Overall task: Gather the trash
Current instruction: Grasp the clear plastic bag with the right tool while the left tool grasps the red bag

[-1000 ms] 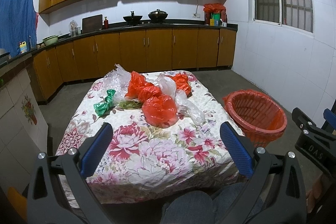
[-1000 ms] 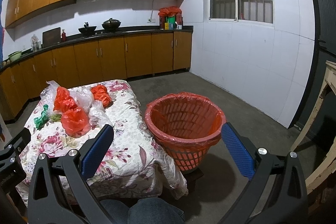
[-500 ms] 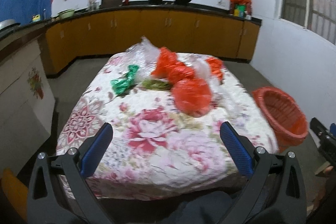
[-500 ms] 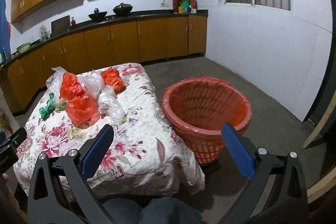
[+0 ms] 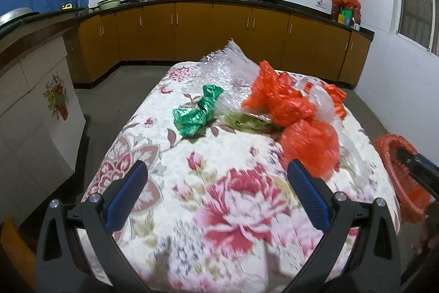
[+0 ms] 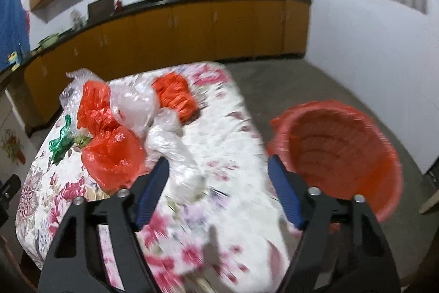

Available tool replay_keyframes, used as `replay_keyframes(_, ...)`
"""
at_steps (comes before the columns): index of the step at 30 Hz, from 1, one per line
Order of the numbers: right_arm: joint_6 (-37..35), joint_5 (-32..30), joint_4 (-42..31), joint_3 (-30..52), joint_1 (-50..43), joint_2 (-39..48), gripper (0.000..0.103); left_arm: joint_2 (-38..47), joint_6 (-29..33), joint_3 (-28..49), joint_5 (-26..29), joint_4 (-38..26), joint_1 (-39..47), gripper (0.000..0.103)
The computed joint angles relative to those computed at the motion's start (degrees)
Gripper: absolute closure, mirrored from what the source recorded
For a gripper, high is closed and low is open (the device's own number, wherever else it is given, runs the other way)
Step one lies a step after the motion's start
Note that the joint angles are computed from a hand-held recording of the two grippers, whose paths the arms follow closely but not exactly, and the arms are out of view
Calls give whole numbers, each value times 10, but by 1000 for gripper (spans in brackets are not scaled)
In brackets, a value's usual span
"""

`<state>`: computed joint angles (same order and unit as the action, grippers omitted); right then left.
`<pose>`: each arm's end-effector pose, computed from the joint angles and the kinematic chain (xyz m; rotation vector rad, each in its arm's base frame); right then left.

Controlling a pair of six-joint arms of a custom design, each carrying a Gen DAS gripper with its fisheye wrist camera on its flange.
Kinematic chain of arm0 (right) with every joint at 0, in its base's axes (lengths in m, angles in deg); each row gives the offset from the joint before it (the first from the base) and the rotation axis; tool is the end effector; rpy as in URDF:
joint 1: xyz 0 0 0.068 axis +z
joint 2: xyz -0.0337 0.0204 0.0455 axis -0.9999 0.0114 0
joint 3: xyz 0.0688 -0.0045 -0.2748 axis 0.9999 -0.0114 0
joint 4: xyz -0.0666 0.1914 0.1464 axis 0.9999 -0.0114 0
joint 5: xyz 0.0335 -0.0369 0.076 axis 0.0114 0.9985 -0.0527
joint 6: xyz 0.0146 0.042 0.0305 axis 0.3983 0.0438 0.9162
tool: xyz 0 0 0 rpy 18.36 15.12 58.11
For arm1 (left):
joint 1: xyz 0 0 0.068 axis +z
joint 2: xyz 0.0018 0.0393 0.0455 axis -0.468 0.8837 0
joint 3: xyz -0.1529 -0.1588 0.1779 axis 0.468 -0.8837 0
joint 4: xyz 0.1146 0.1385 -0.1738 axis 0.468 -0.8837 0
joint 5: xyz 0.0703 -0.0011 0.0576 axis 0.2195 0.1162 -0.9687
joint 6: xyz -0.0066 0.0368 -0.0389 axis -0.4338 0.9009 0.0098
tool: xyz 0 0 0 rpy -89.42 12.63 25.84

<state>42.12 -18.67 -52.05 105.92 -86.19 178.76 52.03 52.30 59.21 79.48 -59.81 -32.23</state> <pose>0.3000 0.0136 0.1821 0.1599 2.2241 0.0236 0.3032 -0.0178 0.1687 -0.2018 2.2211 0.0180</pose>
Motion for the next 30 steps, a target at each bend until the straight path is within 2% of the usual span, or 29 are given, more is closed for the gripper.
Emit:
replay_keyframes(3, 4, -31, -16, 75, 6, 88, 39, 35, 9, 27, 14, 8, 14, 7)
replay_keyframes(7, -1, -52, -33, 145, 18, 163, 39, 73, 10, 65, 37, 1, 25, 16)
replay_keyframes(10, -11, -62, -49, 189, 23, 206, 39, 99, 1, 94, 66, -9, 30, 22)
replay_keyframes(14, -25, -82, -71, 229, 20, 247, 40, 124, -5, 122, 82, -9, 19, 23)
replay_keyframes(15, -28, -88, -73, 231, 18, 251, 43, 129, -4, 129, 82, -8, 14, 23)
replay_keyframes(16, -35, -103, -74, 232, 16, 256, 52, 134, -3, 136, 82, -8, 7, 23)
replay_keyframes(18, -52, -127, -70, 228, 13, 259, 62, 144, 0, 150, 84, -10, -3, 23)
replay_keyframes(23, -80, -122, -48, 190, 14, 237, 87, 183, 9, 205, 85, -34, -35, 25)
replay_keyframes(30, -82, -150, -9, 98, -17, 169, 91, 250, 4, 291, 111, -101, -63, 27)
